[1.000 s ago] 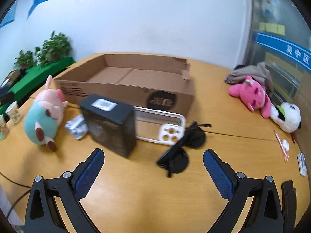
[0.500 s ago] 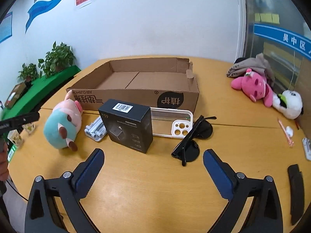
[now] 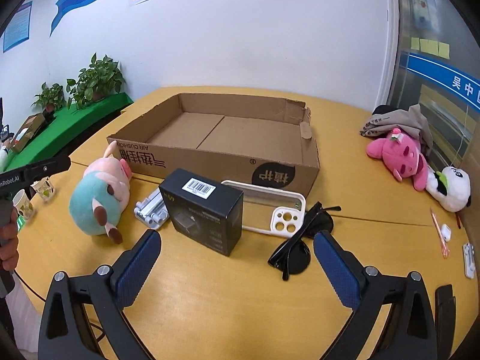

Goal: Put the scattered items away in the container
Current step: 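Close both grippers around the pink-and-teal plush pig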

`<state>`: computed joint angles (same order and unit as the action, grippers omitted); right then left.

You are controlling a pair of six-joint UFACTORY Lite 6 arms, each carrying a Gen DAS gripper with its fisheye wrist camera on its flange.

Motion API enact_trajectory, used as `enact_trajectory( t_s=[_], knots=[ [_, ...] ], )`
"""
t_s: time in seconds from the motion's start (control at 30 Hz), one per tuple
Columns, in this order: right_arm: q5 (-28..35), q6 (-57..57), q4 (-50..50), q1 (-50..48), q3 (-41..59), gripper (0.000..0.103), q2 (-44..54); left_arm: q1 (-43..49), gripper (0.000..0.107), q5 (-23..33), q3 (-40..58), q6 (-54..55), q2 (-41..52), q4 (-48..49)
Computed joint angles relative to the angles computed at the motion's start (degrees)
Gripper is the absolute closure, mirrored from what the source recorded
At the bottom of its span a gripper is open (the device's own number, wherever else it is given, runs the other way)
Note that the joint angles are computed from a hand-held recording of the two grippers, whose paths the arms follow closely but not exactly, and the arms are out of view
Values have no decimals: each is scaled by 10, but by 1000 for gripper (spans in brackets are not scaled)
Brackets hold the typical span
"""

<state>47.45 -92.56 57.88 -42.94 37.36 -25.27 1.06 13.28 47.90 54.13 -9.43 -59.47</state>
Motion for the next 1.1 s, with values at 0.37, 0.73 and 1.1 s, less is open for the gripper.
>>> enact_trajectory(
  t_s=[0.37,0.73,1.1],
  knots=[
    [-54,25,16,65,36,0,93,-43,18,-36,55,-26,71,60],
    [-56,96,-7,159,80,0,141,12,18,21,107,69,146,-11],
    [-56,135,47,415,108,0,265,121,18,142,240,64,339,-13]
  ],
)
